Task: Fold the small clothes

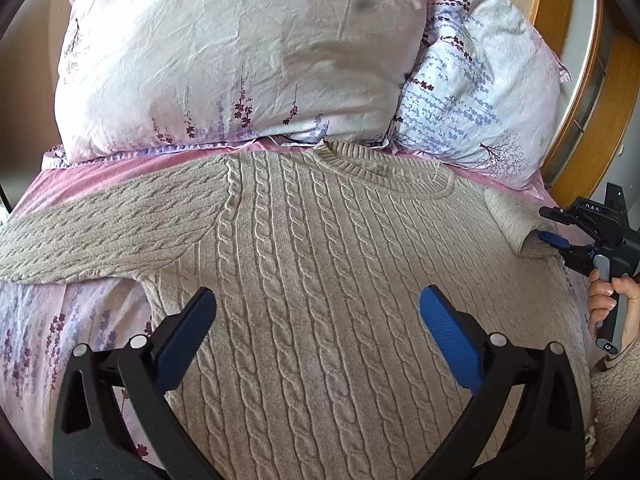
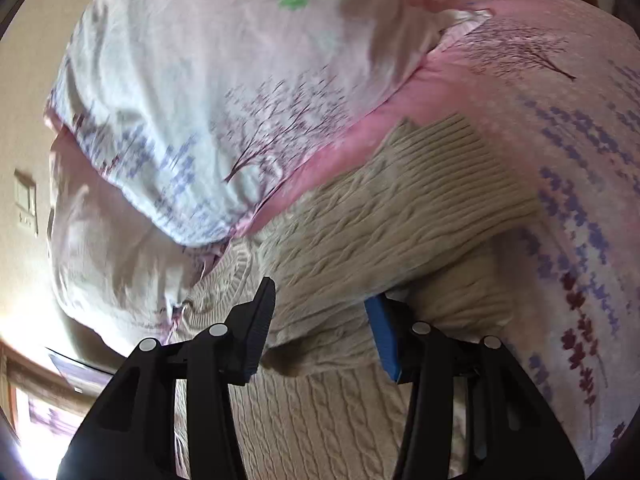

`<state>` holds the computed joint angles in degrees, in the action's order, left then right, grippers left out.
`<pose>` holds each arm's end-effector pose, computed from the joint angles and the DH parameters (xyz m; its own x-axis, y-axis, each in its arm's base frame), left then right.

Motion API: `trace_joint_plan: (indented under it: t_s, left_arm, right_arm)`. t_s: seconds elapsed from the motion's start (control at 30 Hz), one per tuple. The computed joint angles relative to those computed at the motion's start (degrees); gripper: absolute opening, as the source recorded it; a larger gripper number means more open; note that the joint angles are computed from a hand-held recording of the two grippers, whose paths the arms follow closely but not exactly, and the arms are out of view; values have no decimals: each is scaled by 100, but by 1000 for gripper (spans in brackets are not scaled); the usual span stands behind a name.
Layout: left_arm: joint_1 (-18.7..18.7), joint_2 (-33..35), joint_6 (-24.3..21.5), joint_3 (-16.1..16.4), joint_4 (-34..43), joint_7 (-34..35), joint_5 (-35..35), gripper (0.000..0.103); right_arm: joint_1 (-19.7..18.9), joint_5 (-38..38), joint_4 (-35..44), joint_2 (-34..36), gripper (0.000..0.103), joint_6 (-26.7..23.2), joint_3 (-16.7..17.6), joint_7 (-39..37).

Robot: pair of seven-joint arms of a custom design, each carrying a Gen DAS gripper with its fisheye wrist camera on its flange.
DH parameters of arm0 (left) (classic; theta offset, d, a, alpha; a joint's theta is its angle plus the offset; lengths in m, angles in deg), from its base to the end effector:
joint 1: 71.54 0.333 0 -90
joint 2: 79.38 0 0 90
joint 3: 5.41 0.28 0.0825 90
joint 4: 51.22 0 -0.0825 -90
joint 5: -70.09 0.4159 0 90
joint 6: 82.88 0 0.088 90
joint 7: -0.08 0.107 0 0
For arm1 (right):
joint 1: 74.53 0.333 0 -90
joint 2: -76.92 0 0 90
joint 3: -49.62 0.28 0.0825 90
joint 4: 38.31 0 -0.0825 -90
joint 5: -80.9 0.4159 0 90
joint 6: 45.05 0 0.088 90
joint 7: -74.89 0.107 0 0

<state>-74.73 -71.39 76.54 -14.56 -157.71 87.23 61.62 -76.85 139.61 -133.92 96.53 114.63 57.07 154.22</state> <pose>0.6576 -0.1325 0.4885 -0.1139 -0.9751 0.1904 -0.7255 -0.0493 -0.6865 0.7124 0.0153 0.4322 -0.2070 -0.6466 -0.7342 -0.6352 0.6597 -0.4018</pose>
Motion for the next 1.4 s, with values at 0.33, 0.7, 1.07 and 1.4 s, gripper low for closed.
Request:
trace_joint_plan:
  t_s: [0.33,0.7,1.07,1.4]
  left_arm:
    - [429,-44,-38,-272,-5,1491,-2202,101]
    - [550,118,-154,-355,244,2619,-4349,101]
    - [522,1182,-1421,-486,1653,1945,-4374,82]
    - [285,2192,-1606,-584,2781,166,-2785,70]
  right_arm:
    - [646,-2580,22,93,10,1229,-467,1720]
    - [1303,-3765,2352,1600,31,-848,236,373]
    - [-248,73,-140,-233,42,-282,1020,-1087]
    - [-383,2038,-980,-656,37,-110,105,-1006]
